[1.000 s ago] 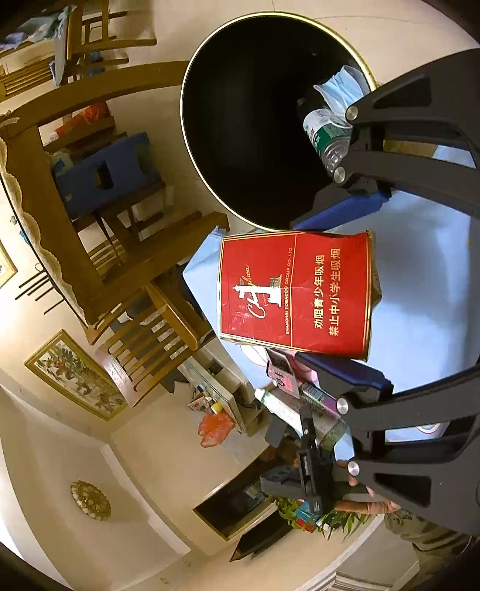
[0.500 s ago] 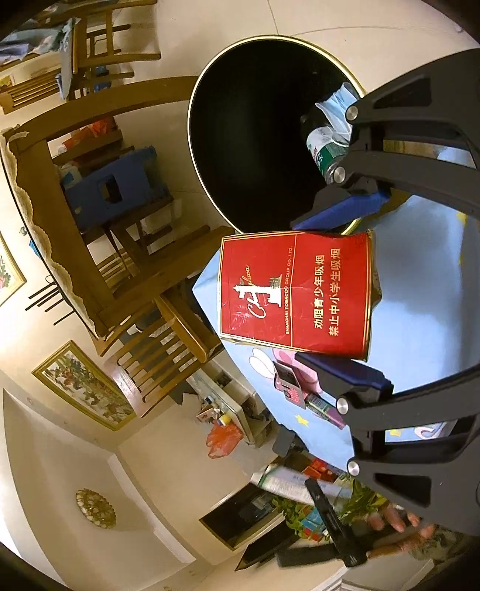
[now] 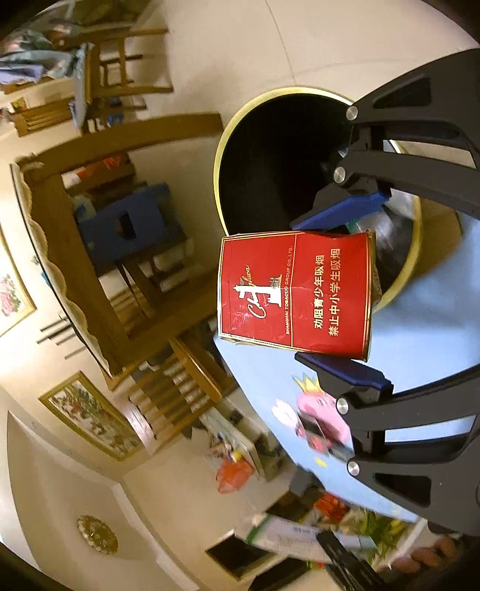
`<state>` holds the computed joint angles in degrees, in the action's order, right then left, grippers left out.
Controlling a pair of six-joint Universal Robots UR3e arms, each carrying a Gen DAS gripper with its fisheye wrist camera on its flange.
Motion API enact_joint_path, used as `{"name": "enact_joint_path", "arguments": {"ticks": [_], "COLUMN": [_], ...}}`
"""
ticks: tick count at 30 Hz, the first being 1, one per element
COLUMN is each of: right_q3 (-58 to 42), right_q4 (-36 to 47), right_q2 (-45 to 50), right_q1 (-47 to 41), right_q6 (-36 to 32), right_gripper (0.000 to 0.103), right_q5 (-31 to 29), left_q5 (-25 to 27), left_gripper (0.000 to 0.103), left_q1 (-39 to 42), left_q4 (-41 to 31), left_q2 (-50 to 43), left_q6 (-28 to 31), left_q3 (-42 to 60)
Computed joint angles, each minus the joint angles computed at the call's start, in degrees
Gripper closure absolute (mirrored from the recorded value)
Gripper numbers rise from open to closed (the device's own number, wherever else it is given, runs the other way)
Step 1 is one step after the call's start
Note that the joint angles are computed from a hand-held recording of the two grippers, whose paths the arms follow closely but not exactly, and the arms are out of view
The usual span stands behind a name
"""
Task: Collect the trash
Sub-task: 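Drop the cigarette pack into the bin with the right tool while the left tool drops the medicine box in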
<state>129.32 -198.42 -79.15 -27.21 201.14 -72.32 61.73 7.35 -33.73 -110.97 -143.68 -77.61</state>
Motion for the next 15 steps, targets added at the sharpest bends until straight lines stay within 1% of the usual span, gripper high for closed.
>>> {"name": "enact_joint_path", "arguments": {"ticks": [3, 5, 7, 8, 9, 10, 15], "right_q3": [-1.7, -2.5, -3.1, -3.6, -4.1, -3.9, 3.8], "right_q4": [0.6, 0.7, 1.1, 1.8, 3.1, 3.0, -5.2], "right_q2": [2.7, 4.1, 4.9, 5.4, 6.1, 6.5, 4.6], "right_q1": [0.4, 0.4, 0.9, 1.1, 0.7, 0.0, -6.5], "right_q6": [-0.4, -0.6, -0.6, -0.4, 0.3, 1.1, 5.4], "right_gripper": [0.04, 0.04, 0.039, 0.035, 0.029, 0.018, 0.017], "right_q5": [-2.7, -3.4, -6.1, -7.3, -7.7, -7.4, -3.0], "left_q5": [2.0, 3.0, 4.0, 4.6, 5.5, 6.2, 8.6], "left_gripper": [0.059, 0.059, 0.059, 0.059, 0.059, 0.059, 0.059], "left_q1": [-3.1, -5.1, -6.9, -7.9, -9.3, -10.5, -16.1], "left_q4": [2.1, 2.9, 3.1, 3.2, 3.5, 3.5, 3.3], "left_q2": [0.2, -0.2, -1.0, -1.5, -2.2, -2.8, -6.1], "left_q6": [0.2, 0.4, 0.4, 0.3, 0.2, 0.1, -0.2], "left_q3": [-1.5, -1.8, -1.4, -0.9, -0.5, 0.1, 3.3]}}
